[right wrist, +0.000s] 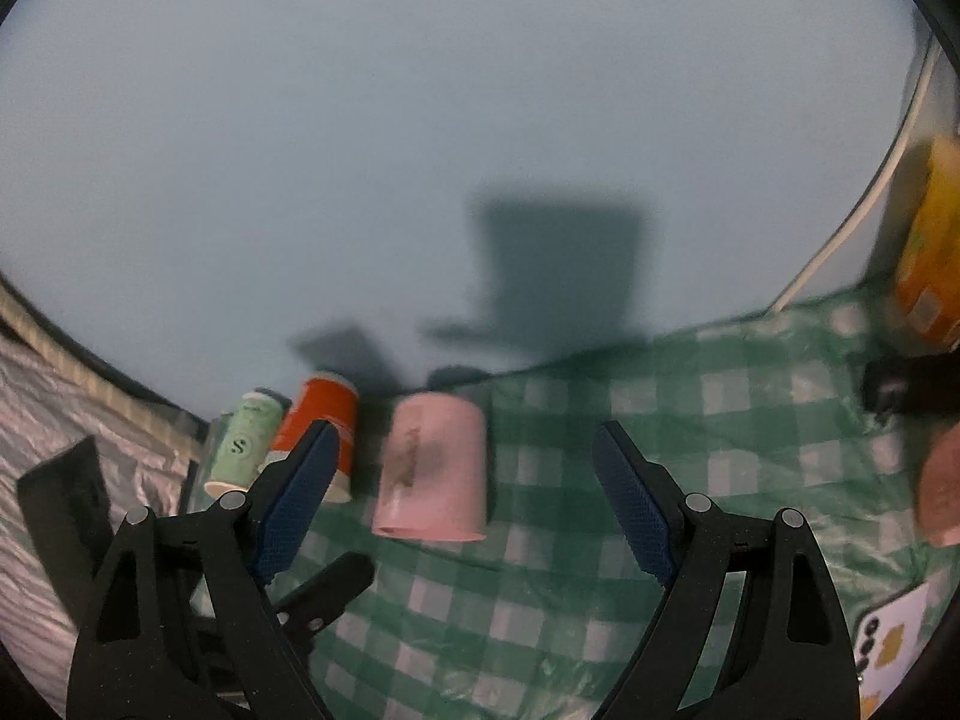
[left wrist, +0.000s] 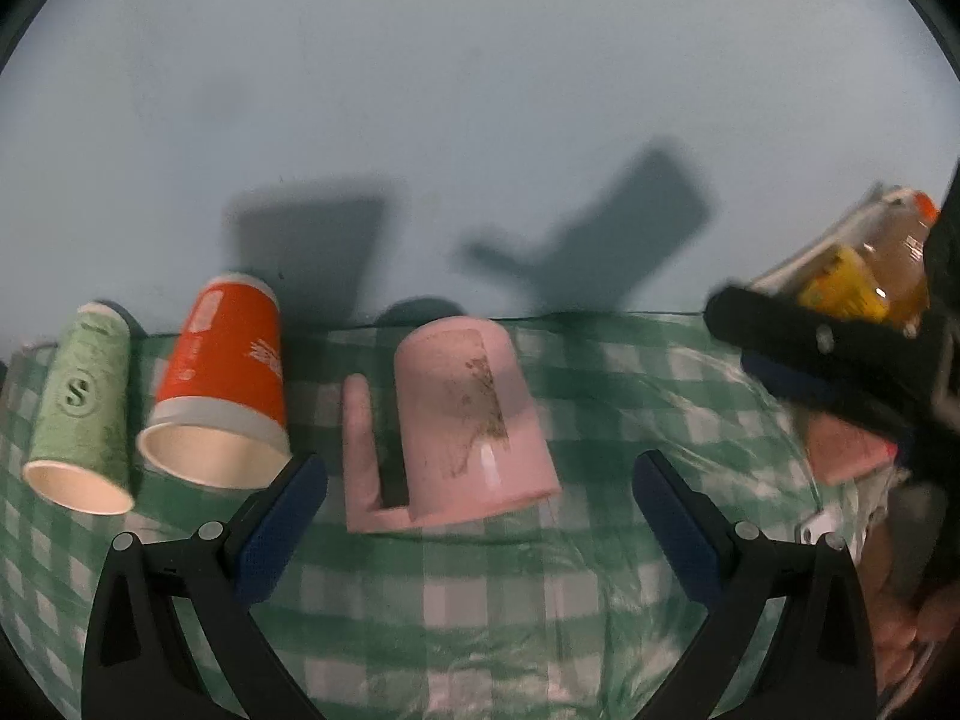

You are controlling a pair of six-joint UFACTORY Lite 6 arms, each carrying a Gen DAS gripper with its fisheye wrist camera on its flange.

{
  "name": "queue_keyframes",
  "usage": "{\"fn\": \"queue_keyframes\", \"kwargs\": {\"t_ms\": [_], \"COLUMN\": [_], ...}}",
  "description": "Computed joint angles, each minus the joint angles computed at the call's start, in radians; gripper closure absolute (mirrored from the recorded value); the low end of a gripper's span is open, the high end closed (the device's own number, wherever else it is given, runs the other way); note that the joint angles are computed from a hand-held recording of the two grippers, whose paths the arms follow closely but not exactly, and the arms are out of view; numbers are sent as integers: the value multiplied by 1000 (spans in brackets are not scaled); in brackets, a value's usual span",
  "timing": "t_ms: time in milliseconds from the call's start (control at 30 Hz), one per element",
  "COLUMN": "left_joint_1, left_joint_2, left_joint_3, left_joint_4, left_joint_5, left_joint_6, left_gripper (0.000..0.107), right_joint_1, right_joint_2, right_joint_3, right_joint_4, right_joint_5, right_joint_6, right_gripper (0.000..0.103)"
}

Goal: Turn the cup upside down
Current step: 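Move the right gripper down to the pink mug and close on its body, then lift the pink mug with the right gripper off the table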

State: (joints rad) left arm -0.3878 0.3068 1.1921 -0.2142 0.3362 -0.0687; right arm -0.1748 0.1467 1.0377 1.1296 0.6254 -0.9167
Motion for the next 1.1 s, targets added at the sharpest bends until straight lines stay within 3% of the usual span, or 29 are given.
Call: {"fn": "queue_keyframes", "kwargs": {"t_ms": [133,500,633,800,1100], "left_joint_1": [3,-47,-52,-63,-52], "left_joint_2": [103,372,397,509,542], "left_joint_3": [105,399,394,510,558], "left_joint_4": [-61,110,174,218,213], "left_joint_5": [41,149,134,187,209], "left_joint_6": [54,-131,-198,-221,-141], "left_gripper": [5,8,8,30,33], "right_joint_1": [-3,-43,-40,-32,-19], "right_joint_2": [131,259,276,299,259], "right_joint_3": [77,164,167,170,116], "right_joint_4": [-28,-31,-36,-31,-15], "right_joint_5": [28,23,11,-8,-22], "right_joint_6": [16,41,43,47,29], "right_gripper": [17,17,17,17,17]}}
